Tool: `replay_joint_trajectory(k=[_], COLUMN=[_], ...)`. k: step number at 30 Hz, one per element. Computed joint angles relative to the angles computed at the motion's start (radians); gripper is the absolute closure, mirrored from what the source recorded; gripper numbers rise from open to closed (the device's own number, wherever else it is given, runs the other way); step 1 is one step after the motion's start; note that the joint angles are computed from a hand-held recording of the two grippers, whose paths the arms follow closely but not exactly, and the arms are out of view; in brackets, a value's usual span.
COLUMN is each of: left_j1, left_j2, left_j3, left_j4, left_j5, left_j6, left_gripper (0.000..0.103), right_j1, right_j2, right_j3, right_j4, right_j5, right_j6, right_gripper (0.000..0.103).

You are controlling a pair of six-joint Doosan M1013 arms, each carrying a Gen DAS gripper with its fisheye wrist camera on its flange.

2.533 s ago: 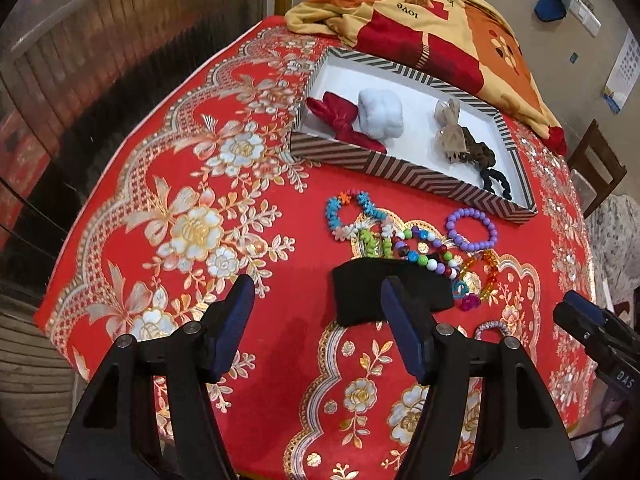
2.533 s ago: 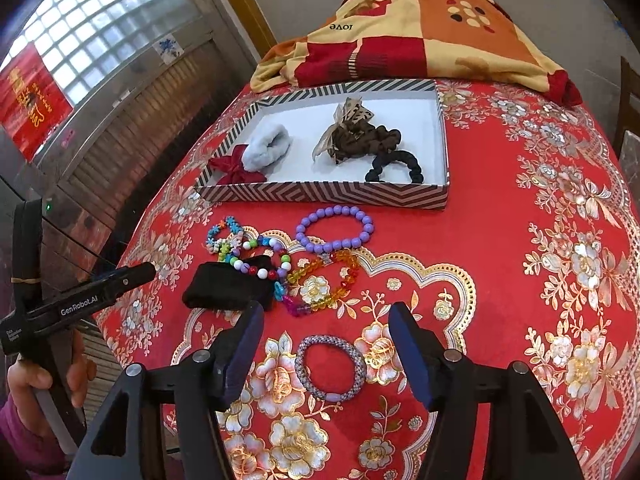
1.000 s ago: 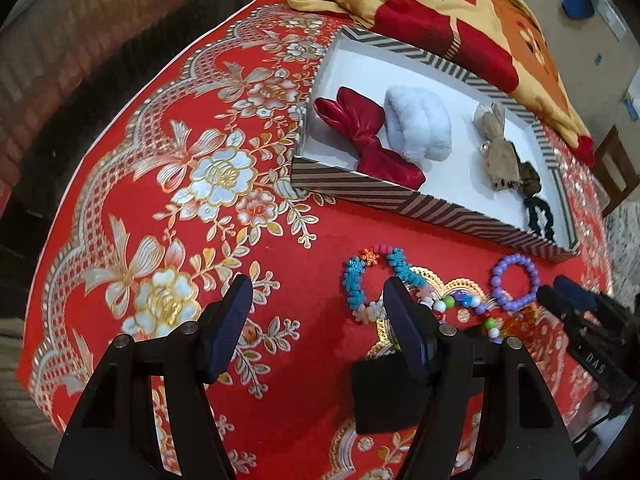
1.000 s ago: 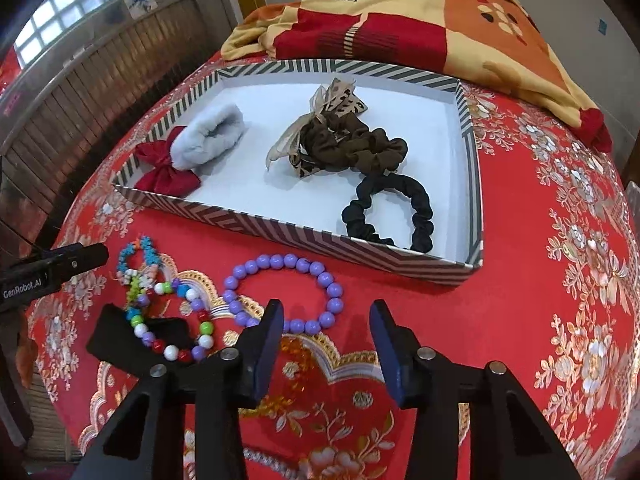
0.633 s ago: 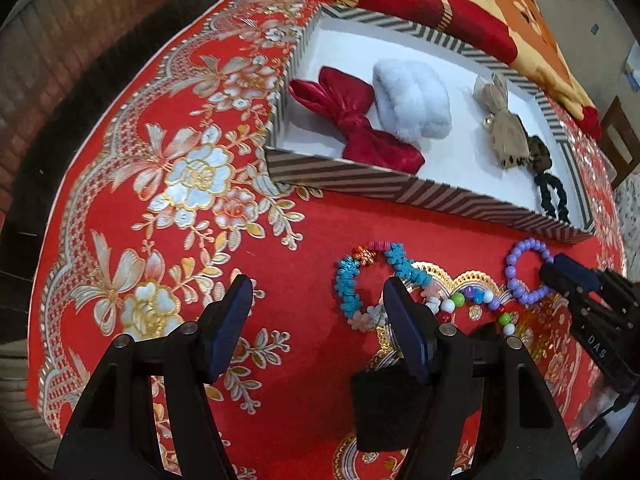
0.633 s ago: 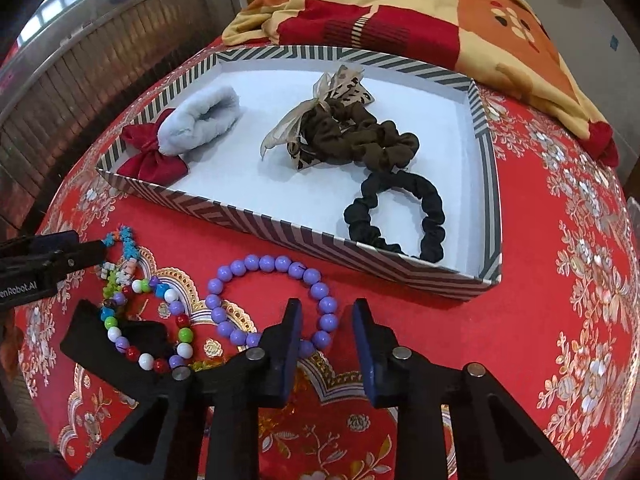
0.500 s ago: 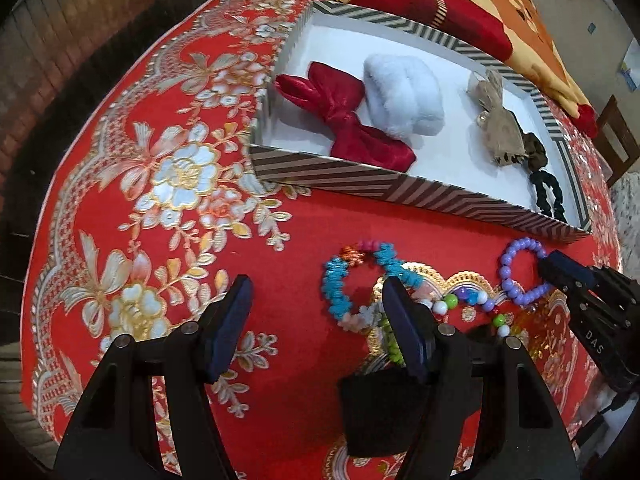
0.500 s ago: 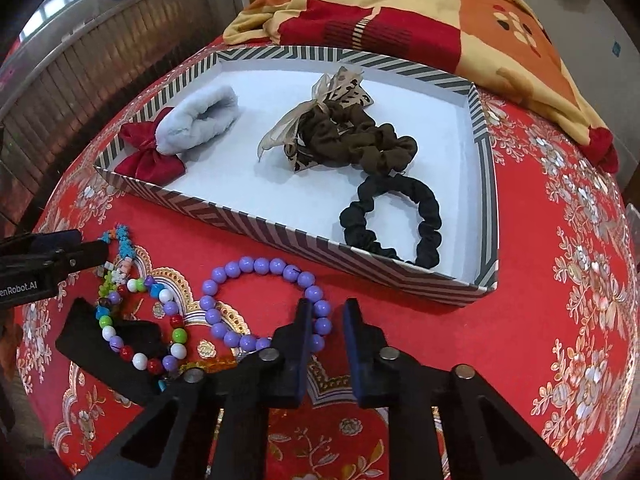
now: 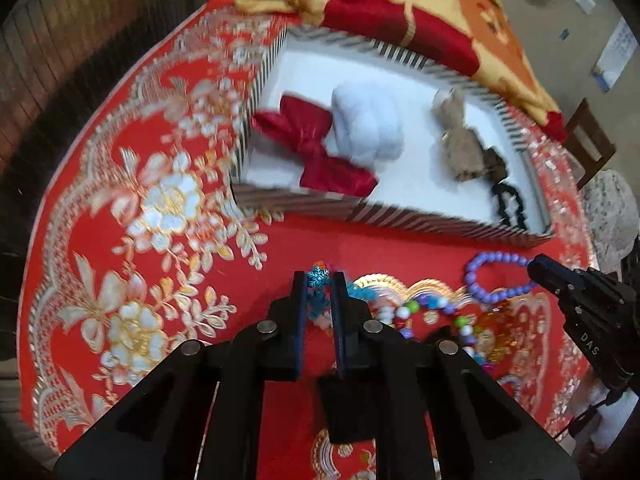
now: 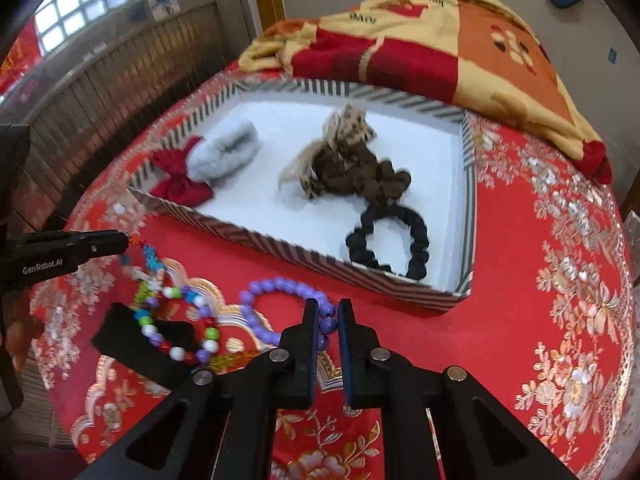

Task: Organize jewelry
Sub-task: 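Grasp the turquoise-green bracelet with the left tool while the right tool grasps the purple bead bracelet, then carry the turquoise bracelet into the tray with the left tool while the right tool places the purple bracelet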

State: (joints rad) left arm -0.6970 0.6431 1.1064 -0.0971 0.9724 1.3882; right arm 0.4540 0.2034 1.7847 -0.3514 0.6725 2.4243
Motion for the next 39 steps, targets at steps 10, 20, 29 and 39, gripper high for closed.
replay_joint_trajectory(k=[10, 20, 29, 39], left_j1=[0.012, 0.01, 0.003, 0.006], left_j2=[-0.057, -0.035, 0.067, 0.297], left_j3=[0.004, -0.096, -0.282, -0.666], left_j4=[-0.032, -0.023, -0.006, -0.024], left_j5=[-0.061, -0.062, 0.002, 0.22], left_j6=[0.032, 0.054, 0.086, 0.066], left_gripper=[0.093, 0.093, 0.093, 0.093], right_j1=[0.009, 0.004, -0.004, -0.029], right_j2=[-0.055, -0.076, -0.03, 0.082], right_j3=[-0.002, -0.03, -0.108, -0.219], right_j4=[-0.063, -0.109, -0.096, 0.104], right_j5=[-0.013, 0.0, 0.011, -0.03], right_j6=[0.045, 0.053, -0.004, -0.186], right_gripper=[0.094, 0.094, 0.094, 0.094])
